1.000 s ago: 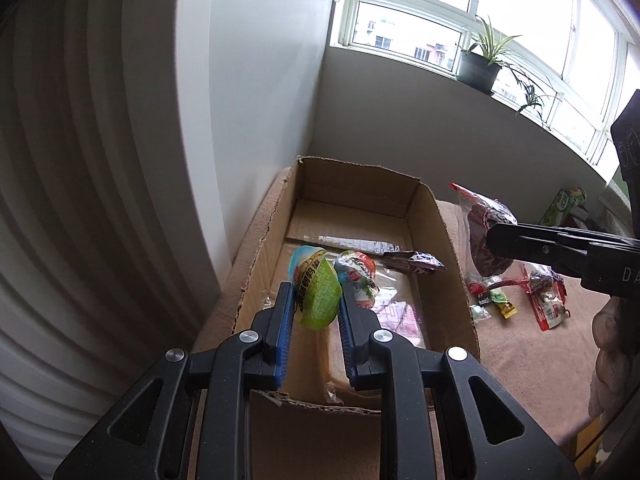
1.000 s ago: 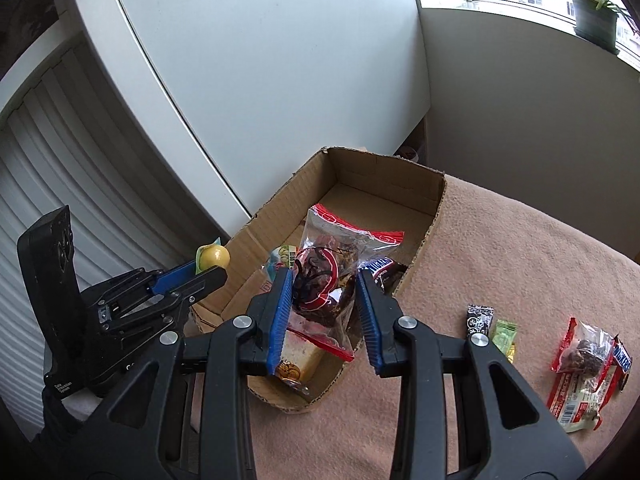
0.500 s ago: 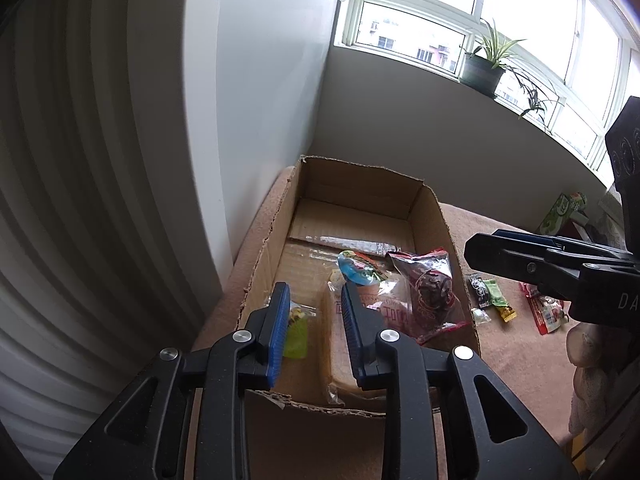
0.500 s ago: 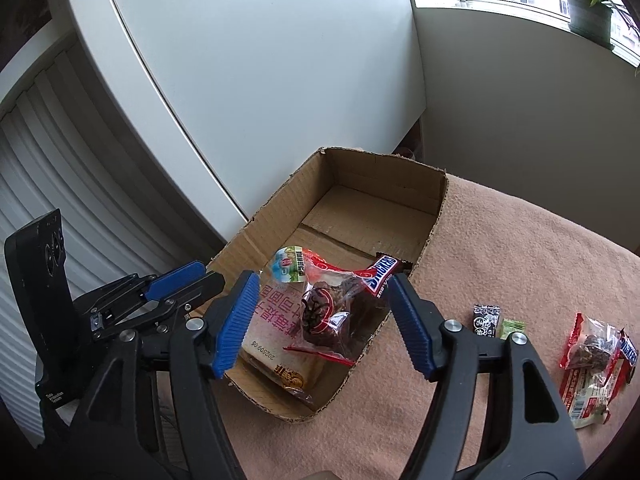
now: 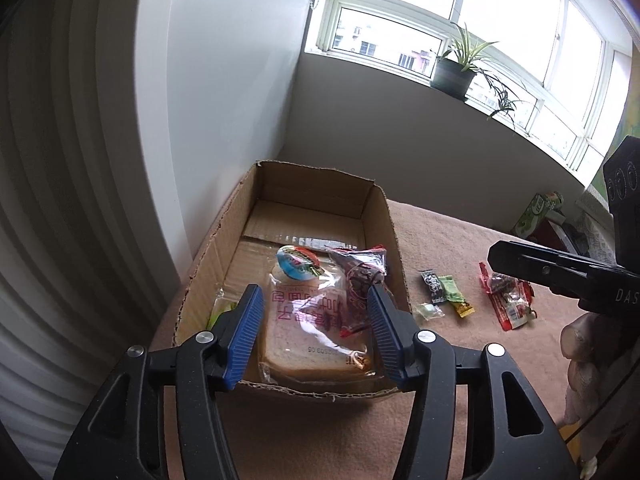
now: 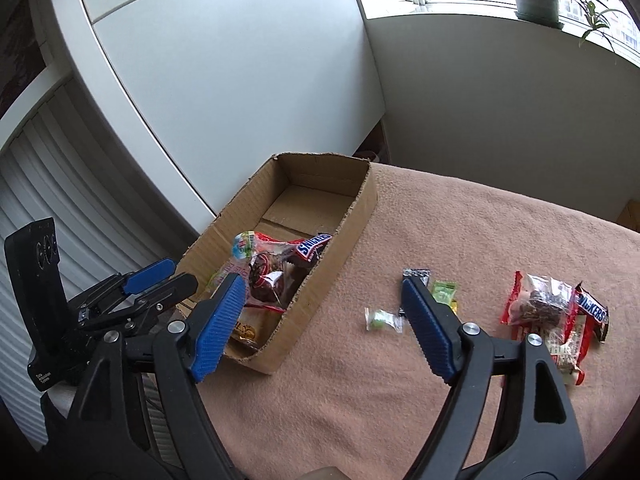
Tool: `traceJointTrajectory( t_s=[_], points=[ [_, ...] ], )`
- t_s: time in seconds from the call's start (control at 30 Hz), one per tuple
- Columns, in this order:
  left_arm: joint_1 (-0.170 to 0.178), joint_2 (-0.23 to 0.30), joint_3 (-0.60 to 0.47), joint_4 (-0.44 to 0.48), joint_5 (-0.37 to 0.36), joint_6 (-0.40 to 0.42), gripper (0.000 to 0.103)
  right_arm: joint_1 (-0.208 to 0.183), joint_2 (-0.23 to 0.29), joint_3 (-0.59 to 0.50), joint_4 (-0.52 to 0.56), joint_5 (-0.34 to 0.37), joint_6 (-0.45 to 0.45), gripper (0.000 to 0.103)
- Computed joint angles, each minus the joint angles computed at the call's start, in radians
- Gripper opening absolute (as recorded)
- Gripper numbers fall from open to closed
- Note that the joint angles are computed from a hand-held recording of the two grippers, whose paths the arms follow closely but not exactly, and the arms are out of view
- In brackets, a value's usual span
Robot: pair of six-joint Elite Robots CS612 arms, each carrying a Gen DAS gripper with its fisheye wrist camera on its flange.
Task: Organize snacks
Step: 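Move both open tools back over the remaining candies on the table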
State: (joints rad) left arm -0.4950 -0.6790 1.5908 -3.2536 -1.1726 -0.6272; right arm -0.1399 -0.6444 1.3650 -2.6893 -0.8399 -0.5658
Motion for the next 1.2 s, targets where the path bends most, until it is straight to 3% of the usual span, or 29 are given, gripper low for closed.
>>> traceJointTrajectory(
  t_s=[0.17,0.27,0.57,0.8,1.1,1.2],
  points=[
    [-0.023,-0.015,0.022,-0.038,-0.003,0.017,0.053,-0.043,-0.023,0.046,-0.025,-0.008,-0.009,0.086],
    [-0.039,-0.024,0.036,-0.062,-0.004,0.026,0.053,-0.073,-0.039,0.084,-0.079,-0.002,0.003,0.097],
    [-0.090,-0.042,0.068,-0.111,-0.002,0.063,0.053,-0.166,-0.075,0.176,-0.221,0.040,0.088,0.098],
    [-0.128,-0.050,0.078,-0.147,-0.001,0.092,0.053,-0.227,-0.099,0.218,-0.249,0.078,0.125,0.098],
    [-0.131,-0.008,0.005,-0.097,-0.078,0.109,0.053,-0.244,-0.063,0.166,-0.252,0.049,0.144,0.097],
    [-0.120,0.018,-0.040,-0.055,-0.113,0.103,0.053,-0.230,-0.032,0.104,-0.175,0.012,0.096,0.086]
  ],
)
